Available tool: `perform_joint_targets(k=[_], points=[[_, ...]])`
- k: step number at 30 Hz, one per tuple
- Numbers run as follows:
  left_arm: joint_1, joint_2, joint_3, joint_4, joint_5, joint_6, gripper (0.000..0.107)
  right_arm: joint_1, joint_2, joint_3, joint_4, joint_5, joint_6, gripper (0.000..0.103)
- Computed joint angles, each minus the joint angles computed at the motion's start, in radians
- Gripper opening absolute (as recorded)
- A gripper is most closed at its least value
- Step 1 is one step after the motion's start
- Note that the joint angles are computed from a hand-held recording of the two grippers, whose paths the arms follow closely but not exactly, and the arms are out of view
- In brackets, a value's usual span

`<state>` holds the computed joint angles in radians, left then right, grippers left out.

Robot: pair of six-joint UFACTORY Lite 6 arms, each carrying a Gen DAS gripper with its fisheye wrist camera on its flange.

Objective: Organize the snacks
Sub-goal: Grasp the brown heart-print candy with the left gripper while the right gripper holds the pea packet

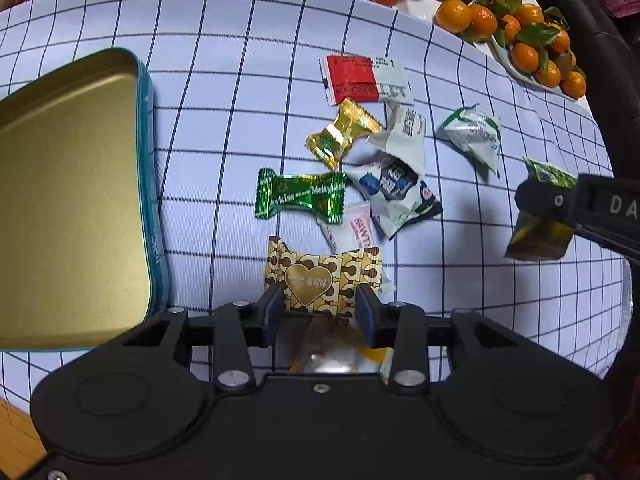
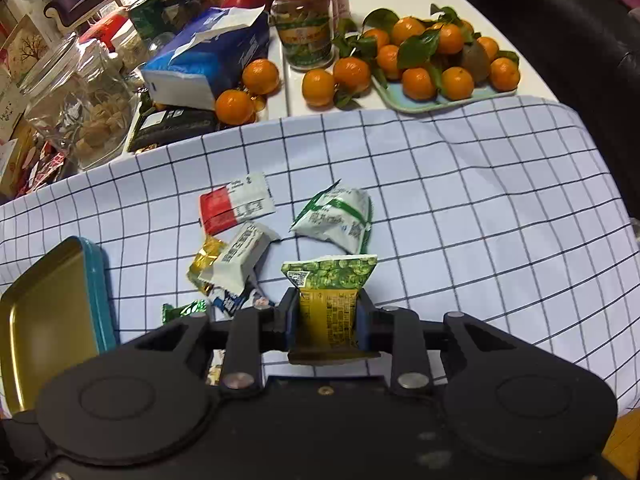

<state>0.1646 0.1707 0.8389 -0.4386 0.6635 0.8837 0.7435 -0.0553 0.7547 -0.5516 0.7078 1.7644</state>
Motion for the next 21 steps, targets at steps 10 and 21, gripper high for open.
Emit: perform_joint_targets(k=[10, 21], points=[[-0.032, 0.080, 0.046, -0.050, -0.079, -0.024, 0.051, -0.012, -0.028, -0.023, -0.003, -0.012, 0.012, 0.030], [0.008, 0.142, 0.133, -0.103, -0.017, -0.111, 0.051, -0.023, -0.042, -0.055, 0.003, -0.027, 0.012, 0.030]])
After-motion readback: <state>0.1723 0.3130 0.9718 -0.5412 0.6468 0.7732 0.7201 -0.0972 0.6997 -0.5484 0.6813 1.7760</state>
